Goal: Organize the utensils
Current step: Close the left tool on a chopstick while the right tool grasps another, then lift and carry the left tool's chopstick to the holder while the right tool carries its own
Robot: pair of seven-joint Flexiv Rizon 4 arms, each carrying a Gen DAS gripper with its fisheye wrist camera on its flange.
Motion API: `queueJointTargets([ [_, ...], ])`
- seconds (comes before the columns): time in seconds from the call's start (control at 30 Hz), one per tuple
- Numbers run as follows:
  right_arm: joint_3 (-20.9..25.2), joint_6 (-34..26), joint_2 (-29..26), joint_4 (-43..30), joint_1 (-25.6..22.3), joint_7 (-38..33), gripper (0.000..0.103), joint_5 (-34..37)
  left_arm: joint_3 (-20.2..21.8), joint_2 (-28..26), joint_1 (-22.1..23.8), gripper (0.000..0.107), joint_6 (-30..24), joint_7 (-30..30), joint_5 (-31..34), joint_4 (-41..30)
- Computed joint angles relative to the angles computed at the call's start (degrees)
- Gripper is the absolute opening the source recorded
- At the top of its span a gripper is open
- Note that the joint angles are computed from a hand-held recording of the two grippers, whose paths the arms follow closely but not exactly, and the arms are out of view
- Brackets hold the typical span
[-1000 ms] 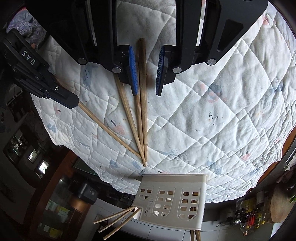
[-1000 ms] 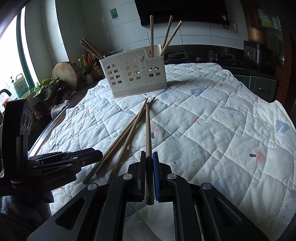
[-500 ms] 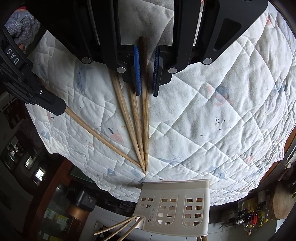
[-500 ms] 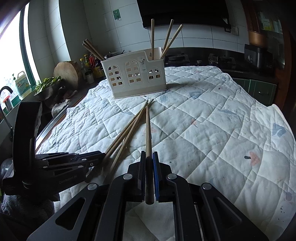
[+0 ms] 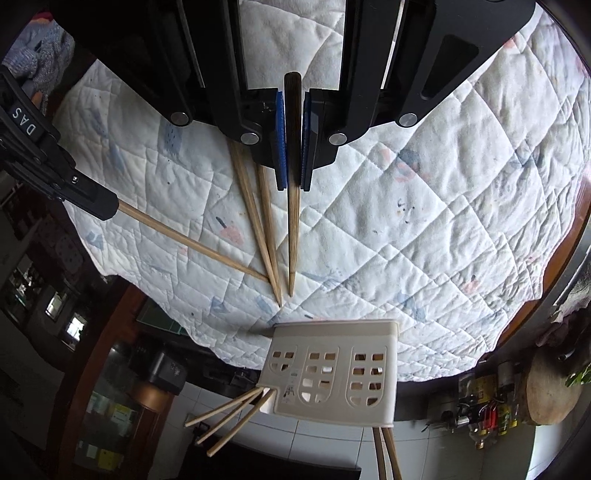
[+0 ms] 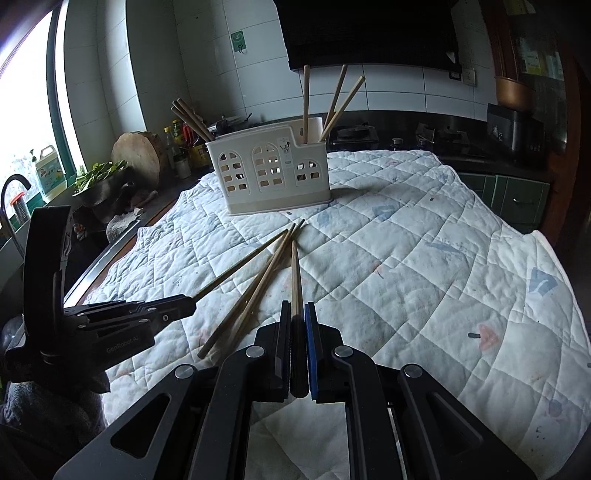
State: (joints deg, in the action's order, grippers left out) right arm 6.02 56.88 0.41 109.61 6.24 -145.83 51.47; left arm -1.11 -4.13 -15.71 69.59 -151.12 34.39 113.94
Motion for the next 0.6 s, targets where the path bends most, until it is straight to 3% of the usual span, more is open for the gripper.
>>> queueJointTargets([
  [0.27,-0.39,-0.42,0.39,-3.51,0.56,-1.85,0.007,0.87,-0.83,3.96,1.86,0.006,0.51,-1.88,4.45,-0.91],
  [0.6,0.1,-7.14,-4.3,-15.04,0.21,1.1,0.007,-4.25,-1.79,5.99,5.32,0.006,1.34,6.66,0.25,-2.44],
])
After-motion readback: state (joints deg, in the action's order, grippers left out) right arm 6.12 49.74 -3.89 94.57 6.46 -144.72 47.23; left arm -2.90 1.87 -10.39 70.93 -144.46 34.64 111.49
